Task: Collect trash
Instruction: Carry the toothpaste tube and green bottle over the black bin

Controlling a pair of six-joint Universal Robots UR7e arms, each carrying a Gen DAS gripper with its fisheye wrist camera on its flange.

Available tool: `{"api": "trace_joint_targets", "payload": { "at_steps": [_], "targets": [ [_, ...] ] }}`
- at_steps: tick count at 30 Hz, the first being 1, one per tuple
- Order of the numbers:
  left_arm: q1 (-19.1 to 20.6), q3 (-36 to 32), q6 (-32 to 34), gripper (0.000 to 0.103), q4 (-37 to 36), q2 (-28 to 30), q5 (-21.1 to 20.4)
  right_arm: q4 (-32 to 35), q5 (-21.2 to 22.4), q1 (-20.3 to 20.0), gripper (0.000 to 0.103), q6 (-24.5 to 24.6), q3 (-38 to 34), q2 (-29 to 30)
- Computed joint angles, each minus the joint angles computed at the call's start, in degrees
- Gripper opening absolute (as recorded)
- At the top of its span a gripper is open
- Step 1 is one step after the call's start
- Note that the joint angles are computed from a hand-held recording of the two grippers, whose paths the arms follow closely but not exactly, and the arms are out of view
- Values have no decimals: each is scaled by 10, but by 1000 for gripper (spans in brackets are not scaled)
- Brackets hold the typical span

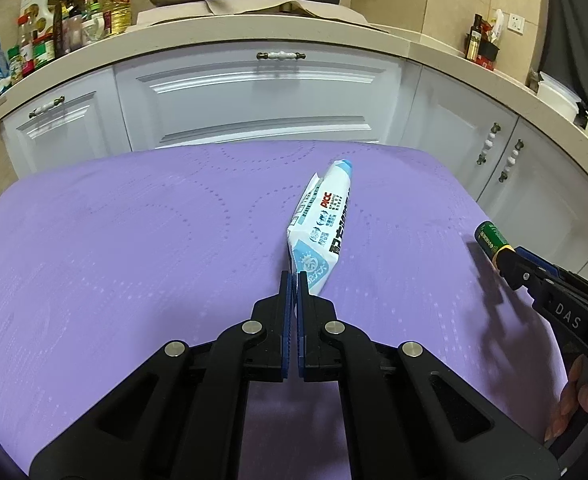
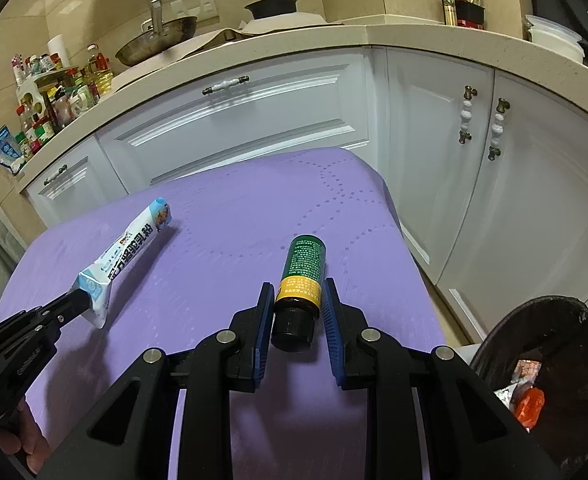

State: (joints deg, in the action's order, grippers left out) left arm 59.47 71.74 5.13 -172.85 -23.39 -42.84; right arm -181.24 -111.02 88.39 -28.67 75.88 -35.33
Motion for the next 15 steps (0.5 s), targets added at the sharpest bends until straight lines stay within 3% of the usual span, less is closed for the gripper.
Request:
{"api": "trace_joint_targets", "payload": {
  "at_steps": [15],
  "targets": [
    [-29,151,-14,2,-90,-74,16,-101,0,11,25,-22,134,-62]
  ]
}}
